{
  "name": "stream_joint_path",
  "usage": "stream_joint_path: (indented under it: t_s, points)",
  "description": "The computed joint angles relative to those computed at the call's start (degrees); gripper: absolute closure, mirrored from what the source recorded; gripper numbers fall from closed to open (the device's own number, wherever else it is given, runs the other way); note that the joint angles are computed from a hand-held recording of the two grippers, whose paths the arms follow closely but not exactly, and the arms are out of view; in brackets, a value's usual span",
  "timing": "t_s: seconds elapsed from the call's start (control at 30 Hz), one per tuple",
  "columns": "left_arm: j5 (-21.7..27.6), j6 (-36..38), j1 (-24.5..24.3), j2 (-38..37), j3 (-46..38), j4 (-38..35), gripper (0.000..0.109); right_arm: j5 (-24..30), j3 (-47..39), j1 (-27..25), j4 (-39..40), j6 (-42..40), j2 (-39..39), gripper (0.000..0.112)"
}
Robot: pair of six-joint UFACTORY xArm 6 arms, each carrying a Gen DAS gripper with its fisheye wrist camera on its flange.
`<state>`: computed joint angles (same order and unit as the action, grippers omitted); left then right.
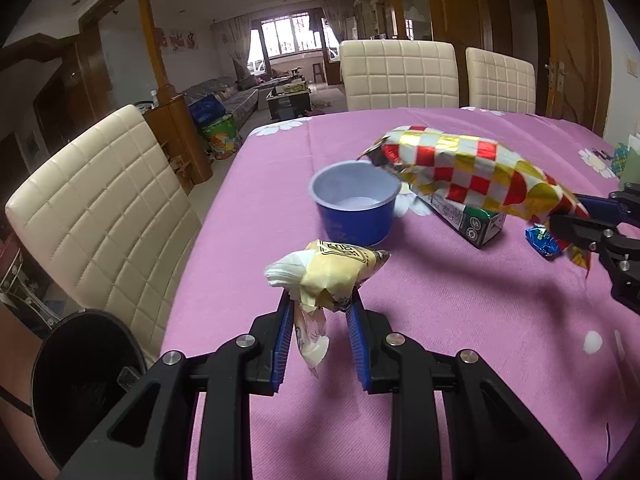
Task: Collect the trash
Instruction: 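Grasp the yellow snack wrapper with left tool while right tool holds red-gold wrapper, then carry both wrappers over the black bin and open both tools to drop them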
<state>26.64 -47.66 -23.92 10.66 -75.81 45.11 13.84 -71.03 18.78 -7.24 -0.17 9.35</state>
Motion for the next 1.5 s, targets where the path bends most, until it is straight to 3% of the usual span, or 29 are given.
stream_joint_path:
  t_s: [0.17, 0.27, 0.63, 1.2, 1.23, 1.37, 1.5]
  points:
    - [-4.0, 0.7, 2.7, -4.1, 5.4, -3.2, 0.082, 1.3, -2.8, 3.4, 0.3, -2.3, 1.7, 0.086]
    - [-4.6, -1.9, 4.1, -6.4, 8.1, -1.3, 0.082, 2.0, -4.3, 5.4, 1.0, -4.1, 2.7, 0.086]
    - [-2.7, -13.1, 8.3, -14.2, 16.3, 8.7, 0.082, 4.7, -10.5, 10.6, 4.6, -9.8, 7.2, 0.086]
    - [-0.3, -19.0, 15.6, -21.4, 24.5, 12.5, 0.080, 8.8, -18.7, 17.1, 4.2, -12.8, 12.8, 0.086]
    - [-0.6, -19.2, 16.2, -21.8, 25.1, 12.5, 0.078, 9.0, -19.2, 17.4, 4.1, -12.8, 13.2, 0.086]
    - [-3.2, -21.3, 18.6, -23.7, 27.6, 12.9, 0.037, 9.9, -20.5, 17.9, 3.8, -12.6, 14.2, 0.086]
    - [-2.9, -23.3, 19.7, -24.8, 28.8, 14.3, 0.032, 10.7, -22.0, 18.3, 3.1, -12.0, 15.2, 0.086]
